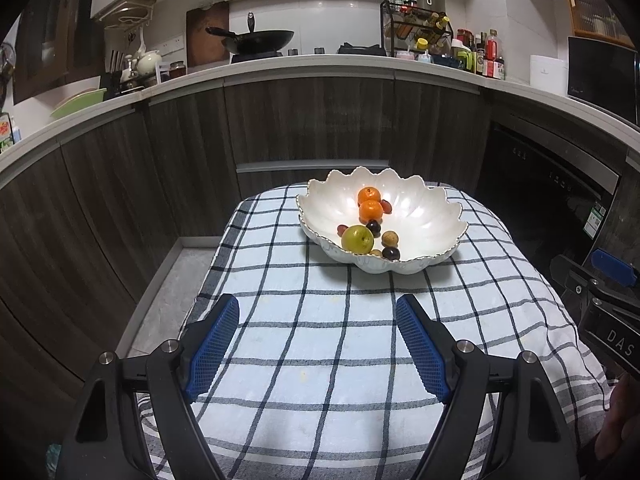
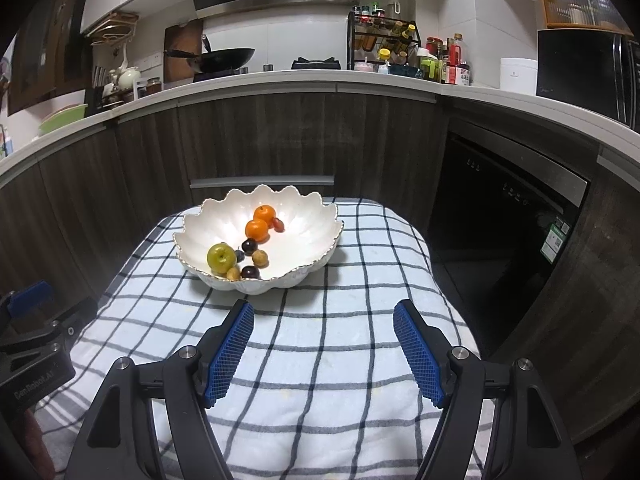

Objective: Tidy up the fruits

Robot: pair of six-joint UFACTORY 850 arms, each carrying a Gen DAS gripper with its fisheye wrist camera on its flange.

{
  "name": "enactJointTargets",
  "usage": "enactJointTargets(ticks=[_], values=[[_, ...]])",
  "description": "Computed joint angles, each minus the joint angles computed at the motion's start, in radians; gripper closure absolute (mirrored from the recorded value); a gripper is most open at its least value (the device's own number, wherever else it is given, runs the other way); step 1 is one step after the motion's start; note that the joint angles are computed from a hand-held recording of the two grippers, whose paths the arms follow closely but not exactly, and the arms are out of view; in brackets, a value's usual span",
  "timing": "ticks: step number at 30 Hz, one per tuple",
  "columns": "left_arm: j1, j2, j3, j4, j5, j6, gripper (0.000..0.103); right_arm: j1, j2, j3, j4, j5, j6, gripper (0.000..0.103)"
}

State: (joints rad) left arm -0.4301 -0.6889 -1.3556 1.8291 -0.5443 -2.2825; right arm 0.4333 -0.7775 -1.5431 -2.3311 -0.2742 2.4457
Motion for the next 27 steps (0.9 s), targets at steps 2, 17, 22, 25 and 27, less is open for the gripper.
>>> enactJointTargets(ticks=[2, 17, 22, 25, 27], values=[[-0.001, 0.001, 0.001, 0.003, 0.000, -0.003, 0.022, -0.001, 0.006, 0.006, -0.013, -0.002, 0.012, 0.030], [-0.004, 0.004, 0.000, 0.002, -0.003, -0.002, 0.022, -0.002, 0.019, 0.020, -0.045, -0.003, 0.043, 0.030], [-0.004, 0.004, 0.000, 0.001, -0.004, -0.002, 0.022, -0.002, 0.019, 0.019, -0.038, 0.000, 0.037, 0.030], [-0.004, 0.004, 0.000, 0.003, -0.005, -0.003, 0.022, -0.002, 0.019, 0.019, -0.037, 0.001, 0.036, 0.030], [-0.004, 0.004, 0.000, 0.003, -0.004, -0.003, 0.022, -0.001, 0.019, 0.019, -0.040, -0.001, 0.040, 0.030]])
